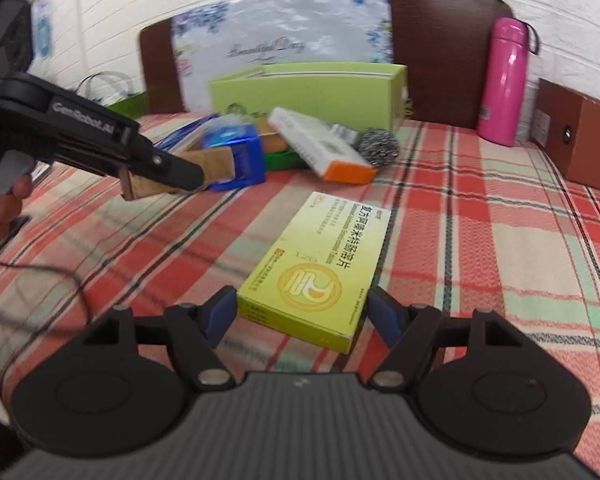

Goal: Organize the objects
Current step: 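Carry both medicine boxes into the lime-green box and release them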

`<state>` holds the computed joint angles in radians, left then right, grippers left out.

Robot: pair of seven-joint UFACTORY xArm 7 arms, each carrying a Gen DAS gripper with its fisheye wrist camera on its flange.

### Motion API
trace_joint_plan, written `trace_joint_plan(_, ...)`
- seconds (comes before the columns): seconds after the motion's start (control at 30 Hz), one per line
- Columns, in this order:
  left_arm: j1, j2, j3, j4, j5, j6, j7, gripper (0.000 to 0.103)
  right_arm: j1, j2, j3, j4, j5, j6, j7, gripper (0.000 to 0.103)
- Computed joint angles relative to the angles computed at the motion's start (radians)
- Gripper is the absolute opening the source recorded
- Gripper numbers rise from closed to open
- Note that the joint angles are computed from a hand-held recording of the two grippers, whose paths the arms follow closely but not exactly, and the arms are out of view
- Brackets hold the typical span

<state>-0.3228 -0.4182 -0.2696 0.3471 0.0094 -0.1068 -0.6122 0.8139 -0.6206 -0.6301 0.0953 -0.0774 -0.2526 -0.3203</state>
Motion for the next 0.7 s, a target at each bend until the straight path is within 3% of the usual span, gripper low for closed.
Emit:
trace_joint_plan(0.07, 0.012, -0.028, -0.039, -0.028, -0.012, 0.03, -0.035, 0.033, -0.089, -0.051, 0.078, -0.034, -0.008, 0.047, -0.021, 0.071)
trace_joint_plan(0.13, 0.075, -0.048, -0.117, -0.042, 0.001, 0.052, -0.075, 0.033, -0.174, -0.07, 0.167, -0.055, 0.025, 0.062, -0.005, 0.078)
trace_joint_plan(0.23, 0.128, -0.067, -0.172, -0.049, 0.035, 0.07, -0.117, 0.041, -0.232, -0.067, 0.223, -0.056, 0.071, 0.067, 0.032, 0.08)
trace_joint_plan(0.33, 0.188, -0.086, -0.232, -0.043, 0.079, 0.074, -0.152, 0.051, -0.203, -0.059, 0.207, -0.051, 0.083, 0.034, 0.058, 0.083)
trace_joint_plan(0.43, 0.132, -0.074, -0.174, -0.043, 0.104, 0.071, -0.133, 0.049, -0.148, -0.027, 0.17, -0.025, 0.066, 0.017, 0.071, 0.084)
trace_joint_plan(0.57, 0.147, -0.09, -0.2, -0.052, 0.128, 0.089, -0.144, 0.049, -0.119, 0.071, 0.168, 0.025, 0.029, -0.015, 0.1, 0.085)
trace_joint_plan(0.7, 0.1, -0.067, -0.145, -0.058, 0.132, 0.078, -0.128, 0.046, -0.094, 0.123, 0.135, 0.069, -0.009, 0.001, 0.141, 0.08)
